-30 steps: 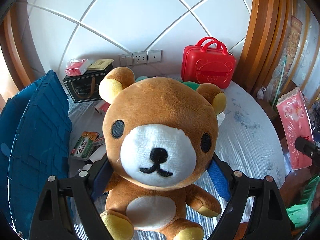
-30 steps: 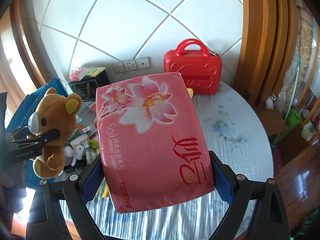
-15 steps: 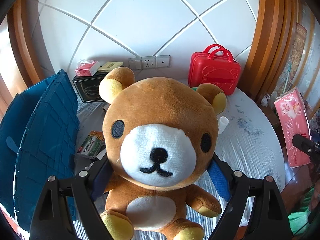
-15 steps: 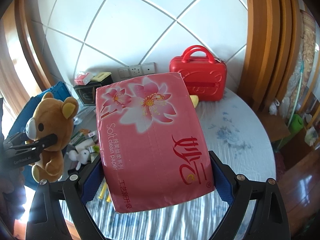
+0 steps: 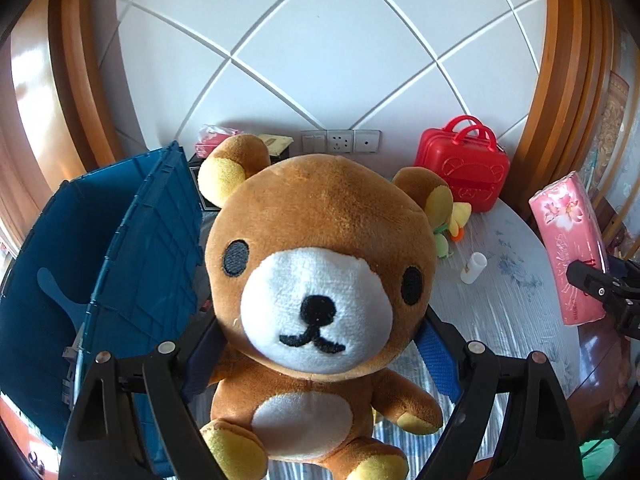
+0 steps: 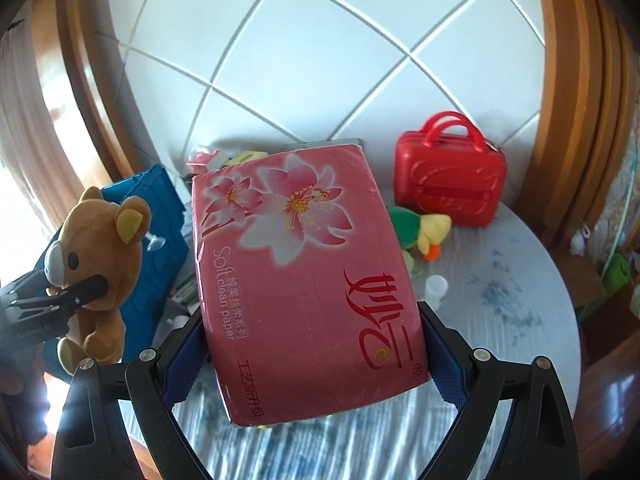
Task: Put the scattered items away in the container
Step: 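Lift and carry the teddy bear and tissue pack over the blue crate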
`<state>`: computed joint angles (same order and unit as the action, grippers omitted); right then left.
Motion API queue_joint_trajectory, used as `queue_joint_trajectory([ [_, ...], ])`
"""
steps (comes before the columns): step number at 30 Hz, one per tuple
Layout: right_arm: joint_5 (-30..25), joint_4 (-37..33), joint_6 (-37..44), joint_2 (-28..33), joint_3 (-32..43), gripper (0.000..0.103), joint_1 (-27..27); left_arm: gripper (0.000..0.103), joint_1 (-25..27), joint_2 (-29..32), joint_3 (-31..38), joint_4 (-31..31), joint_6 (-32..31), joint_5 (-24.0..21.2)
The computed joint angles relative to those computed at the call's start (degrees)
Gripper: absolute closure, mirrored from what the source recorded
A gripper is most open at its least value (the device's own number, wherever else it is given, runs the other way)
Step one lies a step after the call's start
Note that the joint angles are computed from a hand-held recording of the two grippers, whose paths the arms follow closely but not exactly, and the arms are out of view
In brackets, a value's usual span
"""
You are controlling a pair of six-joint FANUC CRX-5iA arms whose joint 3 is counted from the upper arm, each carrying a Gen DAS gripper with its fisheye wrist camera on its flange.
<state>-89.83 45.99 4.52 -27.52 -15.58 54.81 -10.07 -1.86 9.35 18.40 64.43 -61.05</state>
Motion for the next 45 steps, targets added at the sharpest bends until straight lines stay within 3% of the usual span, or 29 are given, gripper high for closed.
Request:
queue_joint_trajectory([
  [10,3.4,0.4,0.4,15.8,12.8,0.008,-2.6,0.017,12.0,3.7,3.2,10.9,-13.8,-2.0],
  [22,4.9,1.5,4.1,32.5,29.9,0.008,-4.1,0.017,22.5,10.2,9.1,17.6,-21.5,-4.8],
  [33,7.5,-0.7,13.3,47.1,48.8,0.008,-5.4,0.017,30.6,13.7,12.4,20.9,-24.5,-5.9],
  [45,7.4,-6.8,27.3,63.0,74.4,0.008,-7.6,0.017,34.5,18.1,16.7,17.4,-21.1,-5.6],
])
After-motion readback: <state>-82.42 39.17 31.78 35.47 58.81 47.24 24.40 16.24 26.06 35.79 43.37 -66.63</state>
